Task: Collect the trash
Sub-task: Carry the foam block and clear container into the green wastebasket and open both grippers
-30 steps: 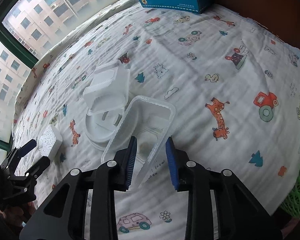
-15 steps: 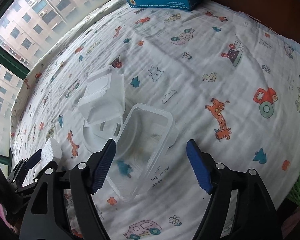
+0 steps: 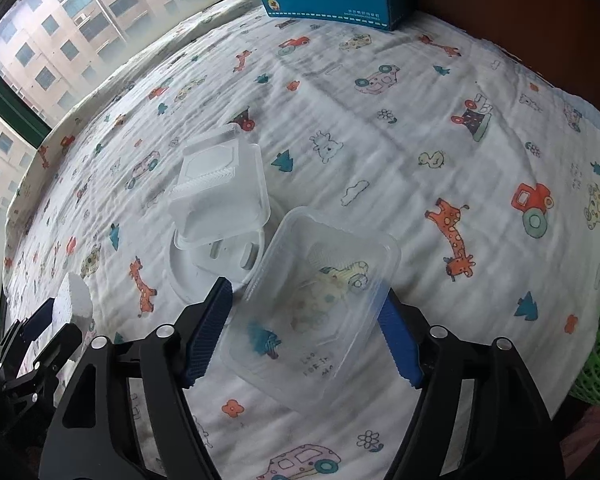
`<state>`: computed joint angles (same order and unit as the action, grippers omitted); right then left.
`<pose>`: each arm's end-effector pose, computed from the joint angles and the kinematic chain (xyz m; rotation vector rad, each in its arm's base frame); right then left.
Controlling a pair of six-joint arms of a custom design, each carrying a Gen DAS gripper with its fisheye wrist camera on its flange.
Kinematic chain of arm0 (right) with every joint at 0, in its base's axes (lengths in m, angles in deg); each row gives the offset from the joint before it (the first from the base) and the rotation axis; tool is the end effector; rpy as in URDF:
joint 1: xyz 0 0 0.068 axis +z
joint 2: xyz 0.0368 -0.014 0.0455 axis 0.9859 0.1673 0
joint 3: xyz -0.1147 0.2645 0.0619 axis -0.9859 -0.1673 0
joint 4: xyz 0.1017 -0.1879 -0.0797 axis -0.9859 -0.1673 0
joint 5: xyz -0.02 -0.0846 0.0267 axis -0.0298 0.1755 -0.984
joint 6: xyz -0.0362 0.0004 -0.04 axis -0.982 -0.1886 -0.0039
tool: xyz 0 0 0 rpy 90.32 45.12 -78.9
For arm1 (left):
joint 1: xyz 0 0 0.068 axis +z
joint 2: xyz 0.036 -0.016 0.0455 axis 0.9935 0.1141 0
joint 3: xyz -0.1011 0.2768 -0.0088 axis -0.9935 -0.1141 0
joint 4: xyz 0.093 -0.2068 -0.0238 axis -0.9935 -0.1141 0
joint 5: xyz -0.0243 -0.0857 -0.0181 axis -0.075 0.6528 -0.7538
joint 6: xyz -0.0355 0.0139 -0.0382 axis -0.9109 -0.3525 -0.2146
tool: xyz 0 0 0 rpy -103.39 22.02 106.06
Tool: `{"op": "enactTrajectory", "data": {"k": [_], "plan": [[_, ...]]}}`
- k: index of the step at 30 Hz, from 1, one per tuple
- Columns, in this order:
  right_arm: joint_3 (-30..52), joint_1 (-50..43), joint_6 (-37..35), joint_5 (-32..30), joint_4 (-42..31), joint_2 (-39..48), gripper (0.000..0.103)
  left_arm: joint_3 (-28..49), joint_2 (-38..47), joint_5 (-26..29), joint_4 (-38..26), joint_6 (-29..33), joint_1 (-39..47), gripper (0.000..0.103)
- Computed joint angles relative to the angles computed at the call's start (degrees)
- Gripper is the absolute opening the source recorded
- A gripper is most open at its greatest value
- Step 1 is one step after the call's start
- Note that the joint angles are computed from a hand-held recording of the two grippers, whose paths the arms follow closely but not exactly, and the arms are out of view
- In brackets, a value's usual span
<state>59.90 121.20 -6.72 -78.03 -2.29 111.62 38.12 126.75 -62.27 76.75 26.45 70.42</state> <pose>0.2243 0.1851 0.0446 0.2346 2.6724 0.2514 0.2243 -0.0575 0.0446 0.3147 2.4843 -0.2940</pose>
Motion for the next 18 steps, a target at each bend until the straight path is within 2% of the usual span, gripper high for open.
{"op": "enactTrajectory", "data": {"k": [2, 9, 18], "plan": [[-2.41, -0.66, -0.57, -1.70, 3.12, -0.86, 0.061, -0.25, -0.34, -0.04, 0.07, -0.12, 0.03, 0.069], [-11.05, -0.25, -4.19, -0.63, 8.97, -7.69, 0.059, -2.15, -5.56, -0.66, -1.72, -2.63, -2.94, 0.069], [-28.03, -3.56, -12.19, -1.69, 14.89, -24.46, 0.059, -4.12, -17.30, -7.18, -8.47, -11.33, -16.64, 0.069]]}}
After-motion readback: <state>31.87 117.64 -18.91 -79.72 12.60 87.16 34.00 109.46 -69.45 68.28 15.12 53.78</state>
